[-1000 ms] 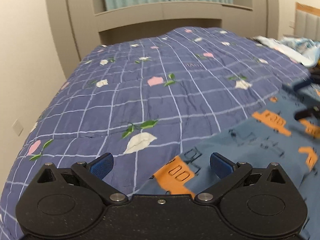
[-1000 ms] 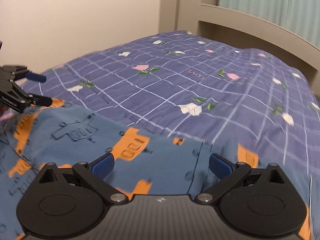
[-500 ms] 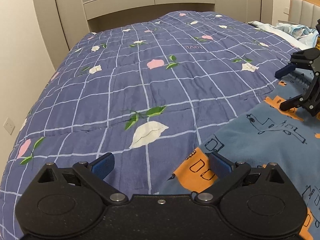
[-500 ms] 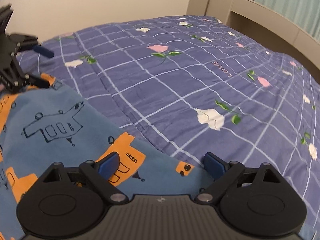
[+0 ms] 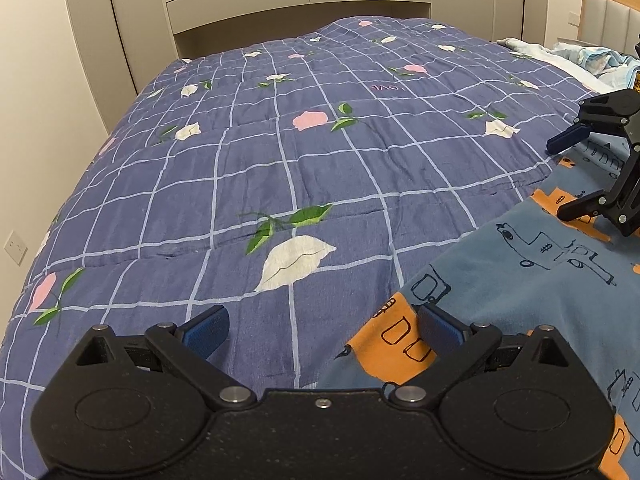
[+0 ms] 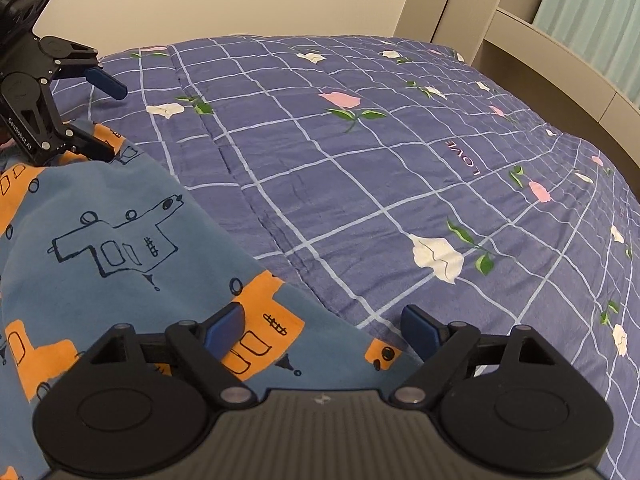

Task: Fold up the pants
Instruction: 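Close the left gripper on the pants hem while the right gripper grasps the other hem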

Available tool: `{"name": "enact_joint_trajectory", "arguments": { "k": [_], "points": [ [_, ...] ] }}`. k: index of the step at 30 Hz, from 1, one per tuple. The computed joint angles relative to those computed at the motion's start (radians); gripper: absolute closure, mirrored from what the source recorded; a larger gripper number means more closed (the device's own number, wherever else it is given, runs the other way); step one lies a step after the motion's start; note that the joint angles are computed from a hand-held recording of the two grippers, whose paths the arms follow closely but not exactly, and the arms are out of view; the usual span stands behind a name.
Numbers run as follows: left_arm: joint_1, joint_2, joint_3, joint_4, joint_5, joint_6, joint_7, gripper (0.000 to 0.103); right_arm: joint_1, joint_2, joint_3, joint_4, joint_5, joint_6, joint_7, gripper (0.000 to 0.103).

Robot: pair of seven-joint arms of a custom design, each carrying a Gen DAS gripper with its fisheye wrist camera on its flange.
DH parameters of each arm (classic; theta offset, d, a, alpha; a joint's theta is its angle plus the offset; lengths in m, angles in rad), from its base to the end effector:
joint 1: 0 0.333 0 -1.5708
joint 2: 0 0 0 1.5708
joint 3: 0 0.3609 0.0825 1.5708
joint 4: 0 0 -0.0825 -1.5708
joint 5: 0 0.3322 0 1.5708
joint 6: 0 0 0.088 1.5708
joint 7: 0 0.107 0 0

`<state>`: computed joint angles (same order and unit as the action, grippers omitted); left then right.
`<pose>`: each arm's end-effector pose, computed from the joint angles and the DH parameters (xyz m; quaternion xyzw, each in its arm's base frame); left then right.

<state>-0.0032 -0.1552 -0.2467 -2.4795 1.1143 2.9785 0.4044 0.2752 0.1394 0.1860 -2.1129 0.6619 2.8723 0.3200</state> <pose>0.4038 -0.1716 0.4710 -0.6065 0.7031 -0.2405 0.2828 0.5260 0.2171 0.4889 -0.9150 0.2122 -0.1925 0.2842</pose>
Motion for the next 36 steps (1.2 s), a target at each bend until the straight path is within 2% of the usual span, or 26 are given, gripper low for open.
{"name": "enact_joint_trajectory", "arguments": {
  "k": [11, 15, 17, 19, 25, 28, 30, 32, 36],
  "points": [
    [-0.003, 0.000, 0.002, 0.000, -0.008, 0.001, 0.008, 0.003, 0.000, -0.001, -0.001, 0.000, -0.001, -0.006, 0.003, 0.016],
    [-0.008, 0.000, 0.019, -0.019, -0.081, 0.052, 0.070, 0.017, -0.003, -0.003, -0.004, 0.010, 0.004, -0.048, 0.001, 0.027],
    [-0.007, 0.000, 0.019, -0.028, -0.130, 0.071, 0.113, 0.022, -0.004, -0.003, -0.006, 0.017, 0.007, -0.074, -0.002, 0.038],
    [-0.009, -0.001, 0.019, -0.038, -0.191, 0.091, 0.169, 0.028, -0.001, -0.005, -0.010, 0.020, 0.007, -0.089, -0.002, 0.044],
    [-0.038, -0.006, 0.022, -0.064, -0.392, 0.117, 0.348, 0.049, 0.012, -0.011, -0.017, 0.013, -0.012, -0.090, 0.001, 0.053],
    [-0.085, -0.006, 0.048, -0.074, -0.522, 0.126, 0.463, 0.065, 0.016, -0.014, -0.019, 0.010, -0.020, -0.089, 0.011, 0.058],
    [-0.111, -0.009, 0.059, -0.079, -0.594, 0.126, 0.528, 0.080, 0.018, -0.016, -0.021, 0.010, -0.029, -0.096, 0.017, 0.067],
    [-0.079, -0.013, 0.018, -0.075, -0.599, 0.114, 0.534, 0.089, 0.022, -0.020, -0.023, 0.008, -0.044, -0.103, 0.032, 0.081],
    [0.009, -0.035, -0.087, -0.051, -0.535, 0.043, 0.456, 0.101, 0.038, -0.032, -0.026, -0.018, -0.076, -0.058, 0.071, 0.095]
  ]
}}
